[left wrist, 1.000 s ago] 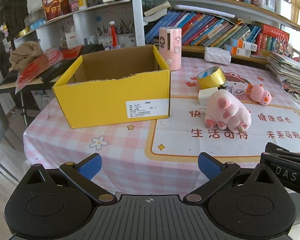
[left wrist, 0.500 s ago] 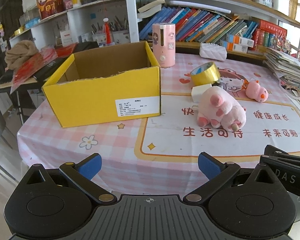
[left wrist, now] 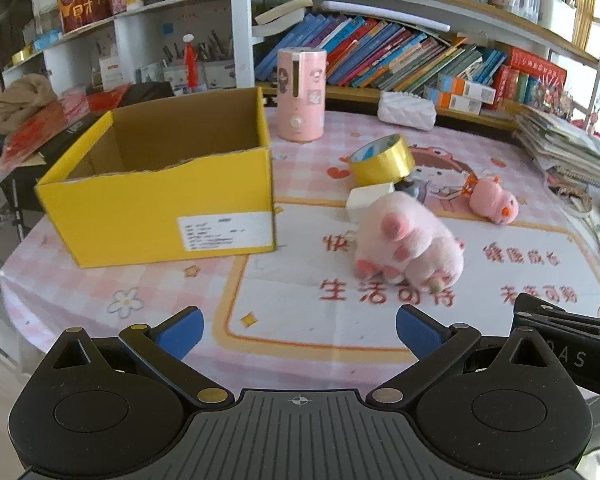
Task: Organize objects
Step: 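Reach the left tool to the large pink plush pig and close on it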
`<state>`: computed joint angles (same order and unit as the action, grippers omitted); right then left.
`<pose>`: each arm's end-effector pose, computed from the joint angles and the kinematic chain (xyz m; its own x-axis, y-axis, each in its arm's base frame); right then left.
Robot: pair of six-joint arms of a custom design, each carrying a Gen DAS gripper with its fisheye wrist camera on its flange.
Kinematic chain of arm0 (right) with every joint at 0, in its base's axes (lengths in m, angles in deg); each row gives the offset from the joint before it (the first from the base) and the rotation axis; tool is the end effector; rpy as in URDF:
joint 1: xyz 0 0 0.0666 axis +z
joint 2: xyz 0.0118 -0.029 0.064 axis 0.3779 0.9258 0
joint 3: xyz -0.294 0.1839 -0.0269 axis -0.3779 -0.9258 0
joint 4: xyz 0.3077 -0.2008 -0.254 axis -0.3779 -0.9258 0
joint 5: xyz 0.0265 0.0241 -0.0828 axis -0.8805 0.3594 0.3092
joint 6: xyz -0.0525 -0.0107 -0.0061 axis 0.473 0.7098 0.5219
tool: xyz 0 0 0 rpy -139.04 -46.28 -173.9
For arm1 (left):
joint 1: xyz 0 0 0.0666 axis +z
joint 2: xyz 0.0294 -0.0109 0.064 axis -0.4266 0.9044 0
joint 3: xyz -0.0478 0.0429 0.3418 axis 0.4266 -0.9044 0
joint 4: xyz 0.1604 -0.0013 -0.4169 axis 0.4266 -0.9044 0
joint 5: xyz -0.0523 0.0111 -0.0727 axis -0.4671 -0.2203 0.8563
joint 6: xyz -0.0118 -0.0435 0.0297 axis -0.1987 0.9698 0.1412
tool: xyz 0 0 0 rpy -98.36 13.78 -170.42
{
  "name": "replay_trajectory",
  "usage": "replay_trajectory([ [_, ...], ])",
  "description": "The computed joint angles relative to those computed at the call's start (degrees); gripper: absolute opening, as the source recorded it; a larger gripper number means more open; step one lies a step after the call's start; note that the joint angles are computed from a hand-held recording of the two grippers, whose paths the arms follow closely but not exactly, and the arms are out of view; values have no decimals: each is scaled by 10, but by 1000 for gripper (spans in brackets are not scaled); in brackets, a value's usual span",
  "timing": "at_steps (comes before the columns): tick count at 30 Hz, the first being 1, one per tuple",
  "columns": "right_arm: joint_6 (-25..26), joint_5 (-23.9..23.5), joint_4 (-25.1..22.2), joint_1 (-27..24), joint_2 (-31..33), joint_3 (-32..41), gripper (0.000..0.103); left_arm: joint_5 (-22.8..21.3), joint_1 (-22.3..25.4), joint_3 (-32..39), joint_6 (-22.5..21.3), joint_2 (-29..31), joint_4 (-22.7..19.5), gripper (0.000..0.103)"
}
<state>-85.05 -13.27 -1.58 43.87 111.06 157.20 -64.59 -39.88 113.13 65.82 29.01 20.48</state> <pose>0.5642 0.1972 0.4538 -0.5390 0.3700 -0.7567 0.6332 0.7704 -0.0743 0.6499 -0.1763 0.4662 -0.6187 0.3030 -0.7249 0.4542 0.8908 -0.0153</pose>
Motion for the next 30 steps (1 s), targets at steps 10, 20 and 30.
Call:
replay_trajectory([
  [10, 88, -34, 104, -55, -36, -48, 102, -14, -30, 54, 60, 44, 12, 103],
  [20, 158, -118, 205, -121, -53, -83, 90, 2, -53, 117, 108, 97, 10, 103],
  [30, 185, -219, 238, -169, -31, -70, 78, -46, -71, 228, 176, 181, -35, 100],
])
